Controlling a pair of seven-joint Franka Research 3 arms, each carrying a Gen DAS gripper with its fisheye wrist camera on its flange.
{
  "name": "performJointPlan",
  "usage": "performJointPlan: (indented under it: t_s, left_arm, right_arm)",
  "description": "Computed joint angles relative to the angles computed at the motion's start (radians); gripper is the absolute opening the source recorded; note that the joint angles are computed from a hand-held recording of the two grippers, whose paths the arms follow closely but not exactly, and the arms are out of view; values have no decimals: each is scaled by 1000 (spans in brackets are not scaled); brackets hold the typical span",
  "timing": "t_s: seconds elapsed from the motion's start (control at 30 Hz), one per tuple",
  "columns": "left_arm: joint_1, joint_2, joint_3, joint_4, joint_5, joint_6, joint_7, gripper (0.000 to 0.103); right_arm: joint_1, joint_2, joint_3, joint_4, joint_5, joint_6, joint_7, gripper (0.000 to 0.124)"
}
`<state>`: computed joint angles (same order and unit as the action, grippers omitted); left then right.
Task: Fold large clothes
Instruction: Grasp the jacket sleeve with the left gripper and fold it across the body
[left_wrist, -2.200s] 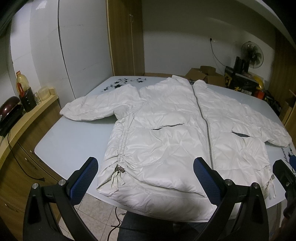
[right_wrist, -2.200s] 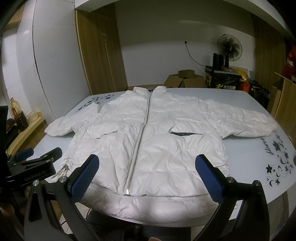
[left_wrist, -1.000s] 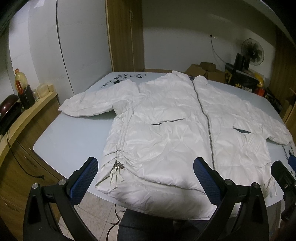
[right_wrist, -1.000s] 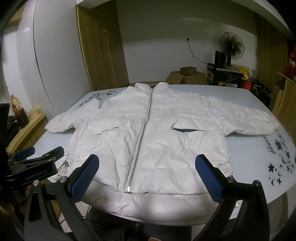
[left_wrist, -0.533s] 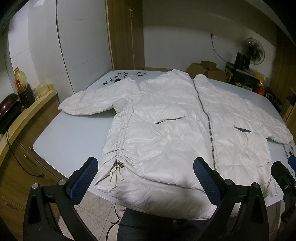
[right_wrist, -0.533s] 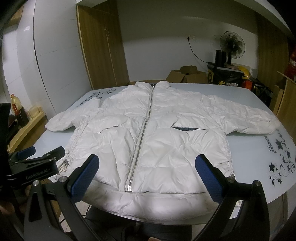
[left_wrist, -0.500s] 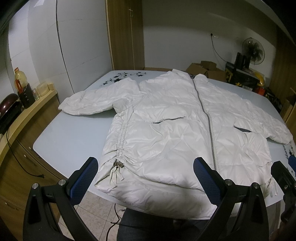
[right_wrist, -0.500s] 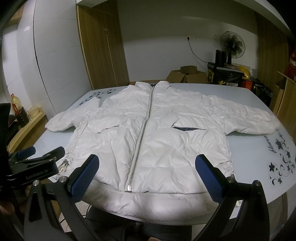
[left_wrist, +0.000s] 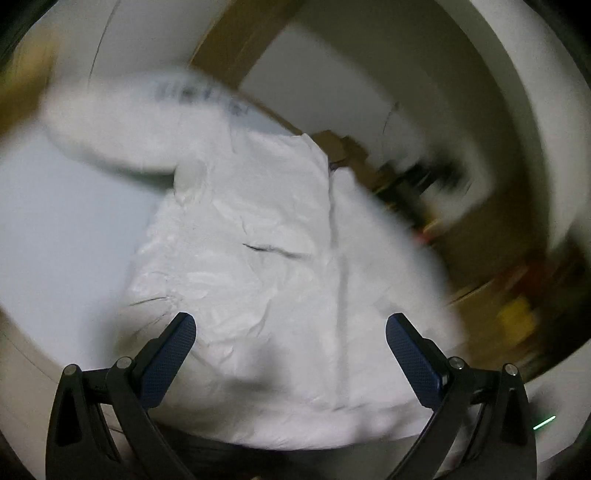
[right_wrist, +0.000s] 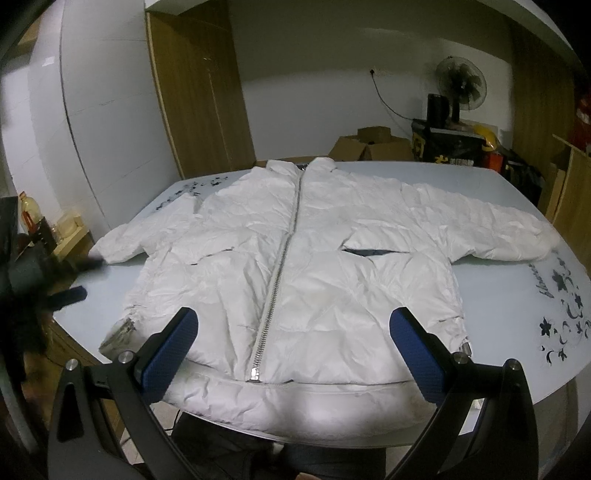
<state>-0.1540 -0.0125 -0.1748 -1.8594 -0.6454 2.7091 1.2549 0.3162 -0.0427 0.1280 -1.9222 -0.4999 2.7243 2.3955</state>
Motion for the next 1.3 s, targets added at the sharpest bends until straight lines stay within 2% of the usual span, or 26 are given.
performJointPlan:
  t_s: [0.03,0.07,0.13,0.23,0.3,0.43,0.67,0.8,0.9,1.03,1.1,1.17,1.3]
  left_arm:
    - [20,14,24,2,-141,-4,54,103]
    - [43,28,40,4,-212,6,74,103]
    - [88,65,55,31,-203,-1,65,103]
    - [181,155,75,105,-232,-56,34,103]
    - [224,199,65,140,-249,-91,-4,103]
    - [284,295,-7,231,-339,-106,50,103]
    - [304,485,-77,447,-227,-132,-49,103]
    - [323,543,-104,509,-162,-115,-87,103]
    - [373,580,-161,535,-200,-83,-45,103]
    - [385,588,-141,540,-154,-8,-89,103]
    - [367,583,-93,540,-58,1,-163,103]
    - [367,589,-73,553,19,2,-193,101]
    - [380,604,-65,566,120,33,-243,100]
  right_arm:
    - [-1,6,-2,3,5,-1,0,103]
    - [-2,15,-3,9,2,-7,5,103]
    - [2,32,-9,20,1,-21,7,103]
    - [15,63,-18,38,21,-40,-19,103]
    - [24,90,-26,55,53,-52,-51,103]
    - [38,139,-48,97,121,-74,-92,103]
    - [54,155,-82,109,163,-83,-99,103]
    - [49,152,-91,103,158,-97,-78,103]
    - [43,161,-93,111,171,-102,-78,103]
    - [44,174,-95,126,181,-110,-89,103]
    - [45,182,-96,136,189,-114,-97,103]
    - [47,183,-98,138,192,-117,-100,103]
    - [50,194,-97,149,208,-122,-116,103]
